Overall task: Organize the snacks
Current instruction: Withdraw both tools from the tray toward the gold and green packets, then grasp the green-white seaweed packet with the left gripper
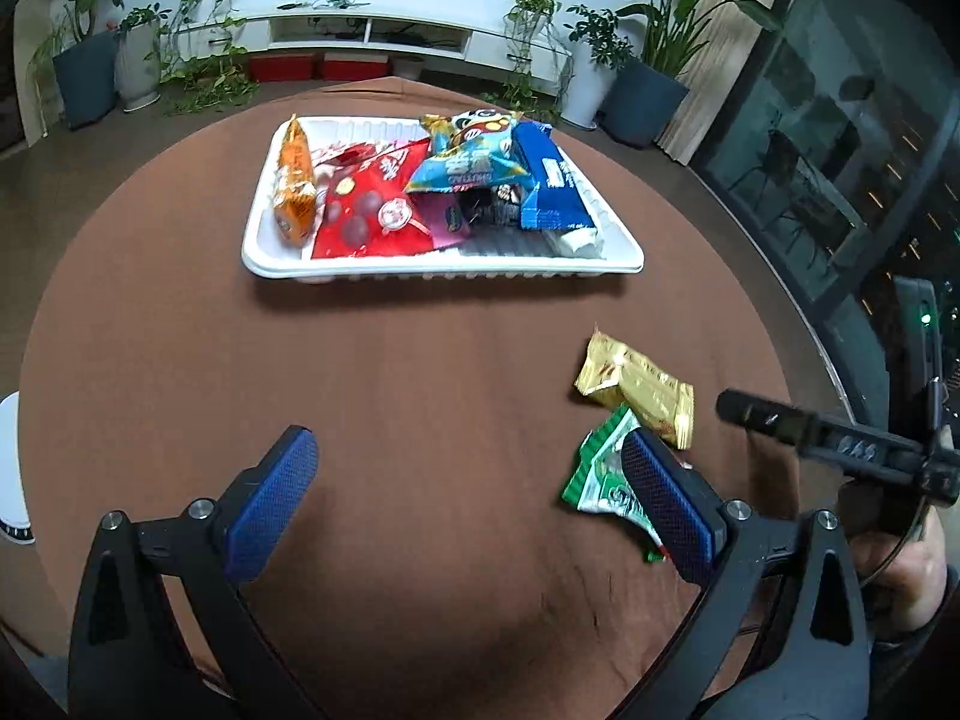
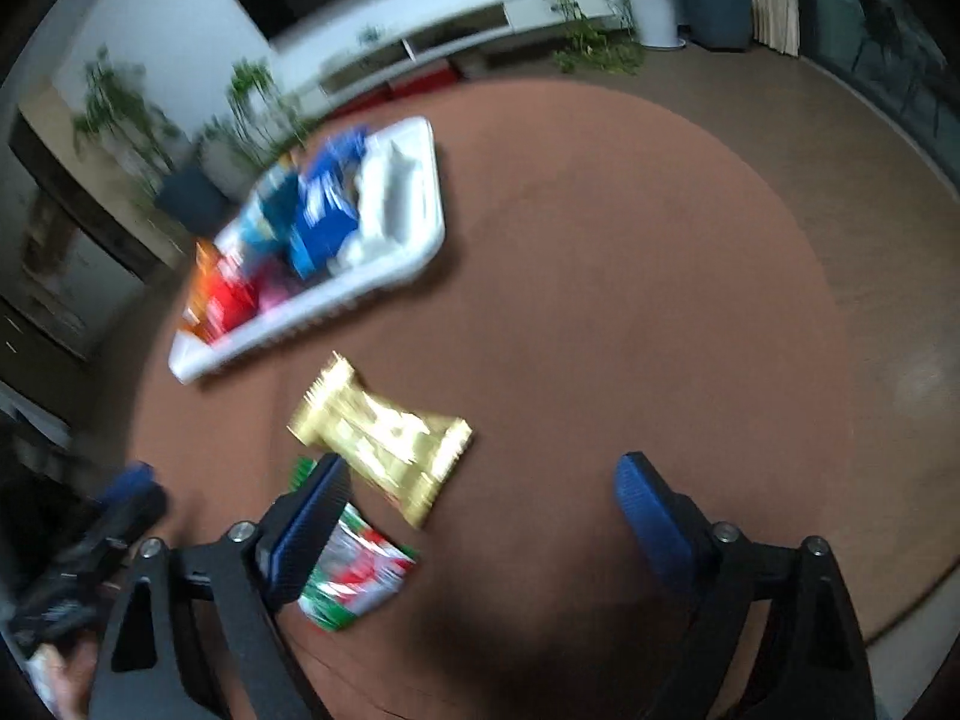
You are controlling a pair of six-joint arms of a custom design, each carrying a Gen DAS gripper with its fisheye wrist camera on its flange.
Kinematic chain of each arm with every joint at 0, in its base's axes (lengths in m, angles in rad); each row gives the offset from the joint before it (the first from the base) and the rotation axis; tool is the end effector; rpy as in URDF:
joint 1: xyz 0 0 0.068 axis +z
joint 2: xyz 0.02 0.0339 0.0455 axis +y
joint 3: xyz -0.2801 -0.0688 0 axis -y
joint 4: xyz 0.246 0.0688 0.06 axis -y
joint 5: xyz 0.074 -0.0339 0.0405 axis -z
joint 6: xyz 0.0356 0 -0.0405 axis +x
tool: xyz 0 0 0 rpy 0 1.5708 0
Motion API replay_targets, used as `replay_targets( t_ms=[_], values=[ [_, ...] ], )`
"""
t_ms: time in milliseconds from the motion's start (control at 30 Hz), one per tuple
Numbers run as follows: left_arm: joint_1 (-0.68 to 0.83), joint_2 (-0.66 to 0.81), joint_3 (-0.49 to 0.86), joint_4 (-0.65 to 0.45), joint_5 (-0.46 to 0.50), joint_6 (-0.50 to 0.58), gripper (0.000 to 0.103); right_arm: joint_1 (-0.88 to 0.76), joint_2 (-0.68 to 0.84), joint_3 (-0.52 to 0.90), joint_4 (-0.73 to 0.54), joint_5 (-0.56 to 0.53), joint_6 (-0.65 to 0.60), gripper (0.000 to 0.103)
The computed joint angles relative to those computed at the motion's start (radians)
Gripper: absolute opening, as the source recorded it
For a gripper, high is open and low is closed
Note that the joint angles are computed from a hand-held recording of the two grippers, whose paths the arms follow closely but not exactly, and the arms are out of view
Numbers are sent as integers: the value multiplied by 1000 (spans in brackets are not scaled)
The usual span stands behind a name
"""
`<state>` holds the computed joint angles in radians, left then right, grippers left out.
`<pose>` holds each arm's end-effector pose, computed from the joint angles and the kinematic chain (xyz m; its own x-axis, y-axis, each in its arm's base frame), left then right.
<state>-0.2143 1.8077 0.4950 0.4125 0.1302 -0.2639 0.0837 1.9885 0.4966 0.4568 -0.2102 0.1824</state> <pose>0.2672 -0.0629 0.0776 -0.8146 -0.0874 -0.5734 0.0800 0.9622 -0.2603 0.2668 0.0298 0.0354 -0.8768 0.1045 -0.4694 -0.0293 0.9627 0.2690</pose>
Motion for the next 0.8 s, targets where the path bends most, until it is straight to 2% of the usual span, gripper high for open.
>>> replay_targets(
  t_ms=[133,267,500,700,800],
  values=[
    [-8,-10,-30,6,-25,-16,103,78,46,3,7,128,1,90],
    [0,-39,-44,-13,-21,-7,103,116,71,-6,24,209,-18,89],
    [23,-53,-51,-25,-3,0,103,203,68,-53,80,185,-25,91],
    [-16,-59,-33,-58,-26,18,103,164,63,-78,130,129,-14,90],
    [-70,-44,0,-94,-63,22,103,131,-1,-104,138,102,-1,89]
  ],
)
